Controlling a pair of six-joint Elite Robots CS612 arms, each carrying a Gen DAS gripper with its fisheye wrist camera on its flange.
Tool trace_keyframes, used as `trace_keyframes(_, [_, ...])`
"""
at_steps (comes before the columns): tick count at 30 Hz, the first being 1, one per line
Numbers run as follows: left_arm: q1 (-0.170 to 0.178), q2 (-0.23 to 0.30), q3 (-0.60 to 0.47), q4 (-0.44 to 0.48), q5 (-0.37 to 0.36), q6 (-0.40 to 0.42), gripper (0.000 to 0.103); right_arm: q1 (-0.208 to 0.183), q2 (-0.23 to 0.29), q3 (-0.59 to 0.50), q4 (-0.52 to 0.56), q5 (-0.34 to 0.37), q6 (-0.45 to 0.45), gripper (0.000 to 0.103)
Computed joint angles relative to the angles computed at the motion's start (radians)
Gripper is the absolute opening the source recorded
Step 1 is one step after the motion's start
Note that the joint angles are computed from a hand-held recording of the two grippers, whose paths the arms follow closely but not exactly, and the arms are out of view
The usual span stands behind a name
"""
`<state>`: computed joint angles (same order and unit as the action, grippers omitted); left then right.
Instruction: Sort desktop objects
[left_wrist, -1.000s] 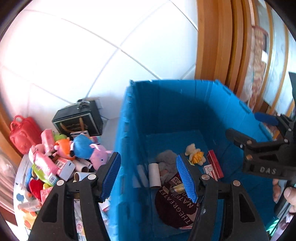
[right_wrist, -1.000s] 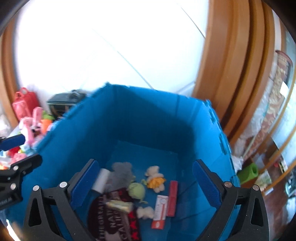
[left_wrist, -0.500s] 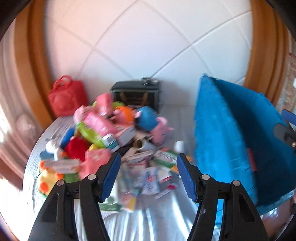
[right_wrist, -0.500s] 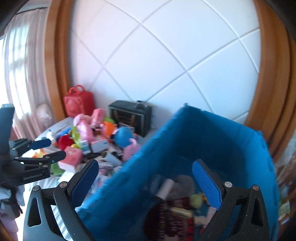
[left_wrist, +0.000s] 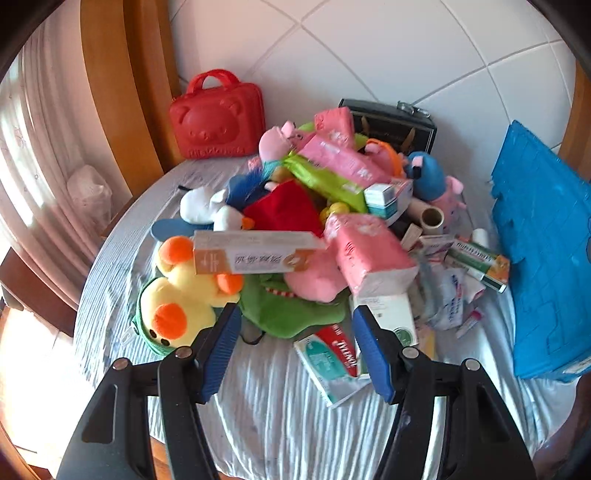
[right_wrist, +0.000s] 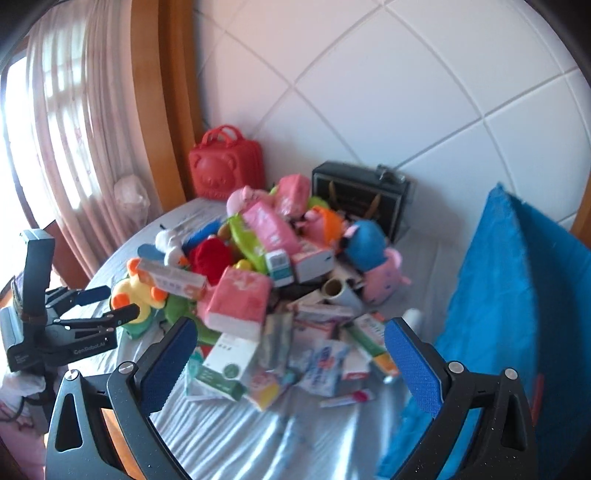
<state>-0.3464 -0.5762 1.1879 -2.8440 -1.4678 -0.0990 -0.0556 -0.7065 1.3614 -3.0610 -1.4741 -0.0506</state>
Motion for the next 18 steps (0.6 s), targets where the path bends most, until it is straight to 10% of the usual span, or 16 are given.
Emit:
trace_keyframes(10, [0.032,0.127,-0.125,0.183,-0.048,0.015,0.062,0.018,0.113,-0.083,0.22,-0.066,0.237,0.103])
trace_keyframes(18, [0.0,0.19,-0.183,0.243,-0.104,-0.054,0.062,0.003,0.154,-0.116,0.298,-0.041,0.222,0.103])
